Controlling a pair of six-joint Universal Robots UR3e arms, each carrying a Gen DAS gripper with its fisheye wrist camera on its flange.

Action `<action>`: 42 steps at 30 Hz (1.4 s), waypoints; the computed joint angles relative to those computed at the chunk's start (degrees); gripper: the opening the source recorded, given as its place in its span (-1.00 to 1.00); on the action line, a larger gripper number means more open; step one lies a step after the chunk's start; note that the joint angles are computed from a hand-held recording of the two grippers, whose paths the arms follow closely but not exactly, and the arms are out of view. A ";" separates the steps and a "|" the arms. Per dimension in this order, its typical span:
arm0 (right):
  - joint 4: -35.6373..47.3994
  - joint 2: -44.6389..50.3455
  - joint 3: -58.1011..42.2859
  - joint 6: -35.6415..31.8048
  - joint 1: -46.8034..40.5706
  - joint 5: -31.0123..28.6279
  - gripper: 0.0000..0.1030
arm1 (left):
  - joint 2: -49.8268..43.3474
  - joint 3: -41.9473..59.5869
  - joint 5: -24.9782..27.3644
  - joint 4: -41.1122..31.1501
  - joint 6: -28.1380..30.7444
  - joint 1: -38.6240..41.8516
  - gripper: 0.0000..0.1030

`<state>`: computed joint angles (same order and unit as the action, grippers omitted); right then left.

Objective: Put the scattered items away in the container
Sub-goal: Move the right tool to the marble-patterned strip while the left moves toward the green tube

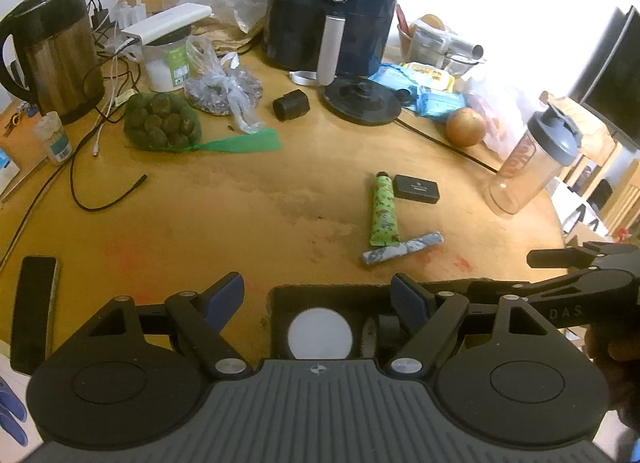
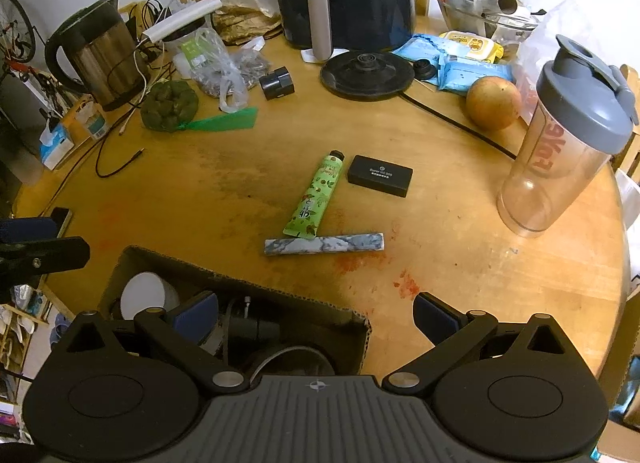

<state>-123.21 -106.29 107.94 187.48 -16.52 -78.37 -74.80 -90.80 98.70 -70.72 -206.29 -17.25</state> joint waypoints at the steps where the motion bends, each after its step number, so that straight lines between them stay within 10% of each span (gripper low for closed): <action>1: 0.15 0.71 -0.58 -0.11 0.15 -0.37 1.00 | 0.11 -0.11 -0.14 0.06 0.25 0.44 0.56; 42: 10.52 39.90 -33.19 -7.11 4.48 -4.64 1.00 | 6.01 -4.55 -4.03 -0.98 5.24 12.12 0.57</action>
<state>-112.69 -66.39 74.75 180.36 -12.04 -83.01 -68.78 -95.36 94.67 -71.70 -201.05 -5.12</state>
